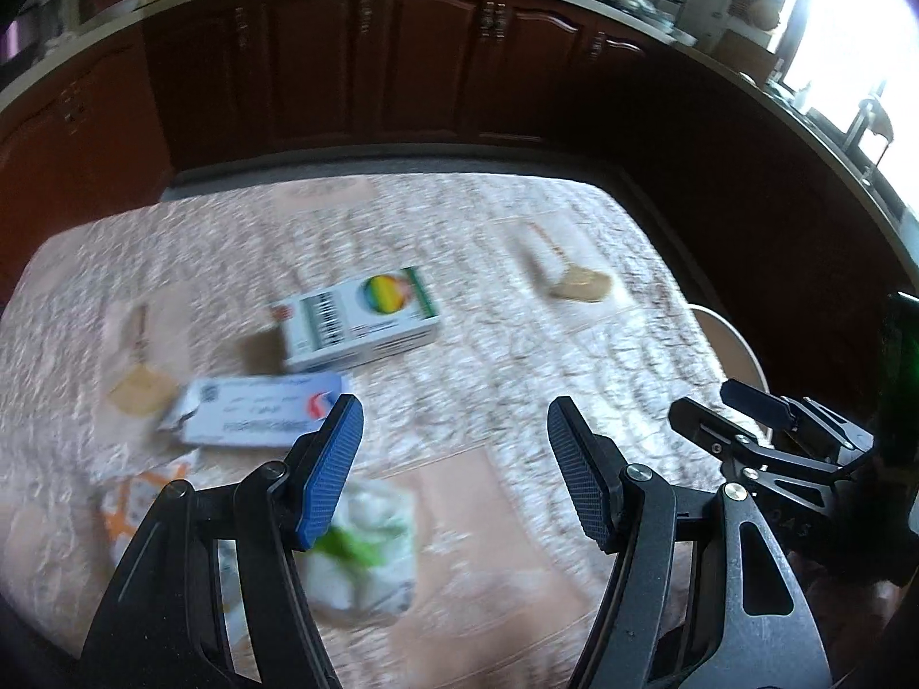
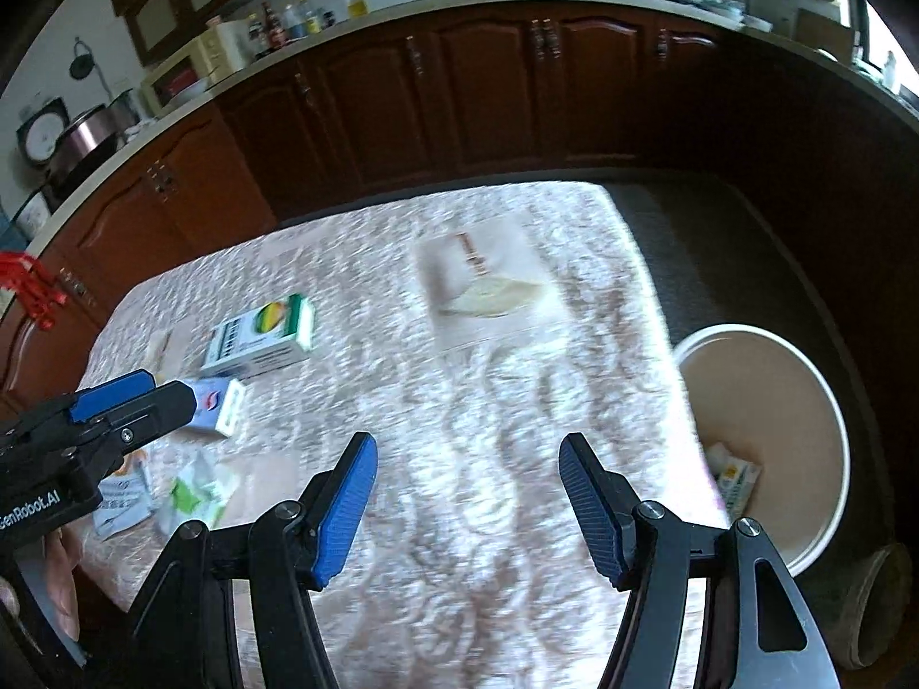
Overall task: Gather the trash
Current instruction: 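Move both open tools back over the remaining trash on the table, then grasp the orange-patterned snack bag with the left tool while the right tool grasps the plastic bag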
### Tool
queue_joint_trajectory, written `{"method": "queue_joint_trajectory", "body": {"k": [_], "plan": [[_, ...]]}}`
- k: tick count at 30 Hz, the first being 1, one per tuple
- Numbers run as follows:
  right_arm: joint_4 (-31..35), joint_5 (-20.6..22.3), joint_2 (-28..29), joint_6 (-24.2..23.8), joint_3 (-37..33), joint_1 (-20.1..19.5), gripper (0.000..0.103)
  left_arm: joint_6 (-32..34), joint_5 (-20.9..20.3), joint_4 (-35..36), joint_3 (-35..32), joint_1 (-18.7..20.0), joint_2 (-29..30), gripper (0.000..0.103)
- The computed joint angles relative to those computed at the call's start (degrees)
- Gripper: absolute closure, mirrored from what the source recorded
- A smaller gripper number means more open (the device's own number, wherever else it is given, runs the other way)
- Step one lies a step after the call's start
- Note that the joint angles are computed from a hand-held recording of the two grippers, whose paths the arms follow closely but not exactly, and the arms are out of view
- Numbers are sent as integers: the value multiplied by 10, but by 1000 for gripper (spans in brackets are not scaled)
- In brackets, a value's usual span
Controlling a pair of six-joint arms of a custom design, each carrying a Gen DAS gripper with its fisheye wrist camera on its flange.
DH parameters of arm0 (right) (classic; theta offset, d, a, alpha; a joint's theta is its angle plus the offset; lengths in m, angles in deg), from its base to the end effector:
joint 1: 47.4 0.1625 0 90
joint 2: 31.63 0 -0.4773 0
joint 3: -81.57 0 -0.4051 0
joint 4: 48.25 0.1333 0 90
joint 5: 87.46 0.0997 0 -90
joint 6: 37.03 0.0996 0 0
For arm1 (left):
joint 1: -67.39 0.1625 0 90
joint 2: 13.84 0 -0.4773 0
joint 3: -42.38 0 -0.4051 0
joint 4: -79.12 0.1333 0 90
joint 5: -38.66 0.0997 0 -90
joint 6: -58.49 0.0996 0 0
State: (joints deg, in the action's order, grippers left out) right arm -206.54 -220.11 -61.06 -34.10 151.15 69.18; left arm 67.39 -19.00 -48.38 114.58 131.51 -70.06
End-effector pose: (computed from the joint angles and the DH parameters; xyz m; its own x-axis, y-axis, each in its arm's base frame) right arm 0.4382 -0.7288 0.1182 -0.8199 -0.0030 0.5725 -0.3531 0.7898 -0.5015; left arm -0.1719 -0.7818 0.4060 -0.7728 0.3194 -0.5484 0.5320 0.7972 -0.2854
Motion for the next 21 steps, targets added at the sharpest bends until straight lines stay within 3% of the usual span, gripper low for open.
{"method": "queue_joint_trajectory", "body": {"k": [10,21], "plan": [[48,75,31,7,-30,13,38,-13,20,-1,7,28,-39,37],[134,141,89,2,-99,25,36,-93,30,76,-1,76,-82,37]]}}
